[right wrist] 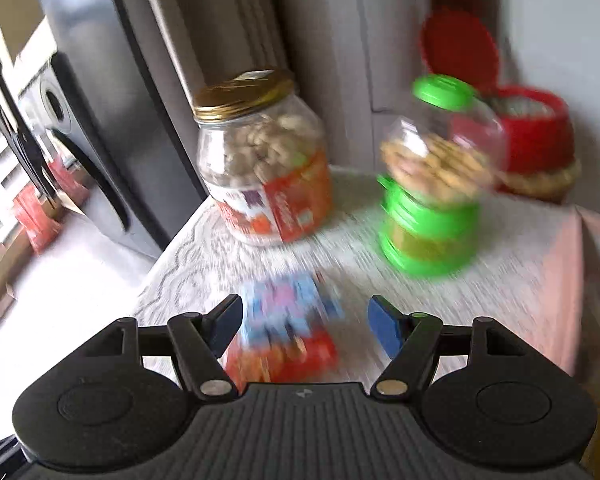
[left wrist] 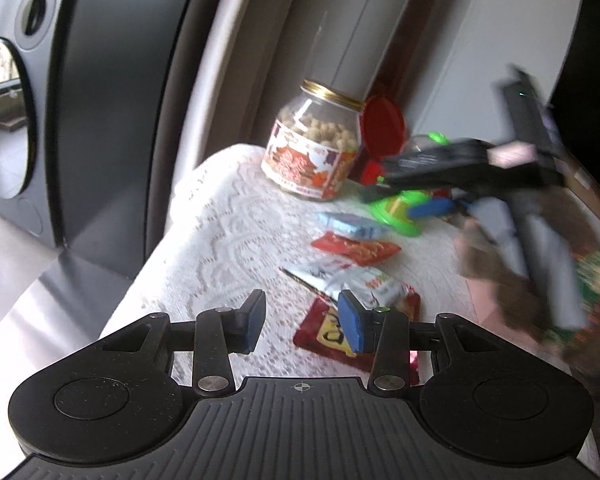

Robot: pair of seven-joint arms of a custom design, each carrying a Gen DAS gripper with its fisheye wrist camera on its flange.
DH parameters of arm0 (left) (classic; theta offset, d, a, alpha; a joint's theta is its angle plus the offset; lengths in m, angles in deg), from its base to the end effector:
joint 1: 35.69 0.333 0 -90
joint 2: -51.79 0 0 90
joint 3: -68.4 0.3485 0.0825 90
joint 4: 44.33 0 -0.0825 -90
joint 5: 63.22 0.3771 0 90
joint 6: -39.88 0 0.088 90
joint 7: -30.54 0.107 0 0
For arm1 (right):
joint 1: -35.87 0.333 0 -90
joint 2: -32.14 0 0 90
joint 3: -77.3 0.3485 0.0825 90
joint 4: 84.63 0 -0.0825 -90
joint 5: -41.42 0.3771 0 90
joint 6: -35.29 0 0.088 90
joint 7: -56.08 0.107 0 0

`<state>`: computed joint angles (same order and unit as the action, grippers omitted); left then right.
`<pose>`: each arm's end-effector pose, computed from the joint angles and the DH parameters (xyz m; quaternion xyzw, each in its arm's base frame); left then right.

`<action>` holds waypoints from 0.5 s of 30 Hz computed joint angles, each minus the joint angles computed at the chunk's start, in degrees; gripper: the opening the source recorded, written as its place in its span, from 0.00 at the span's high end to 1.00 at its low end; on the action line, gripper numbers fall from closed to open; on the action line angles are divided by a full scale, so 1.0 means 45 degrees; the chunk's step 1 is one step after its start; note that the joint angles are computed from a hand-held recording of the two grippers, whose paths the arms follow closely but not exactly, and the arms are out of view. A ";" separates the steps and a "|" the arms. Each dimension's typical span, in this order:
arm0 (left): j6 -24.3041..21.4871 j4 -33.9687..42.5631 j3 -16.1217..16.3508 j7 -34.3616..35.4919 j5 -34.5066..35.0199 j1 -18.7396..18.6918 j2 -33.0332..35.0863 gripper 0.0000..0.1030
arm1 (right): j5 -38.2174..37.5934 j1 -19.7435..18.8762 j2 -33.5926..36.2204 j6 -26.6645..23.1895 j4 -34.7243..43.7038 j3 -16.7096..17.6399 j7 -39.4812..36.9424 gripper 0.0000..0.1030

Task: Organize snacks
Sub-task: 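Reach the right tool to the blue Peppa Pig packet and grasp it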

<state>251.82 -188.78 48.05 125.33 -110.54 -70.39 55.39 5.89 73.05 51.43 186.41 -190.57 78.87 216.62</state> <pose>0.3513 -0.3307 0.4086 -0.5947 0.6435 -0.4562 0.1551 0.5158 0.4306 0.4230 -0.6491 0.7021 -0.1607 0.2446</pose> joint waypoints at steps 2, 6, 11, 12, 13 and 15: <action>-0.0093 -0.0079 -0.0003 -0.0141 0.0200 0.0036 -0.0024 0.56 | 0.0446 -0.0091 0.0776 -0.0688 0.0943 0.0217 -0.0933 0.32; -0.0161 -0.0125 0.0034 -0.0441 0.0311 0.0097 0.0008 0.56 | 0.1303 -0.0093 0.1367 -0.0899 0.1405 0.0241 -0.2134 0.32; -0.0338 -0.0103 0.0091 -0.0651 0.0389 0.0110 0.0061 0.56 | 0.1330 -0.0127 0.0082 0.0565 -0.0467 0.0161 -0.2350 0.45; -0.0337 -0.0131 0.0096 -0.0805 0.0559 0.0139 0.0067 0.56 | 0.1428 -0.0188 -0.0286 0.0877 -0.0961 0.0218 -0.2333 0.53; -0.0324 -0.0137 0.0096 -0.0930 0.0690 0.0149 0.0091 0.56 | 0.1502 -0.0237 -0.0644 0.1141 -0.1438 0.0271 -0.2283 0.57; -0.0367 -0.0072 0.0113 -0.1047 0.0858 0.0142 0.0166 0.56 | 0.2413 -0.0660 -0.1460 0.1793 -0.2592 0.0777 -0.2864 0.73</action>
<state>250.17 -189.10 48.57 120.62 -106.68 -69.75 56.13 16.74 70.08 44.86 194.47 -202.23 82.37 203.74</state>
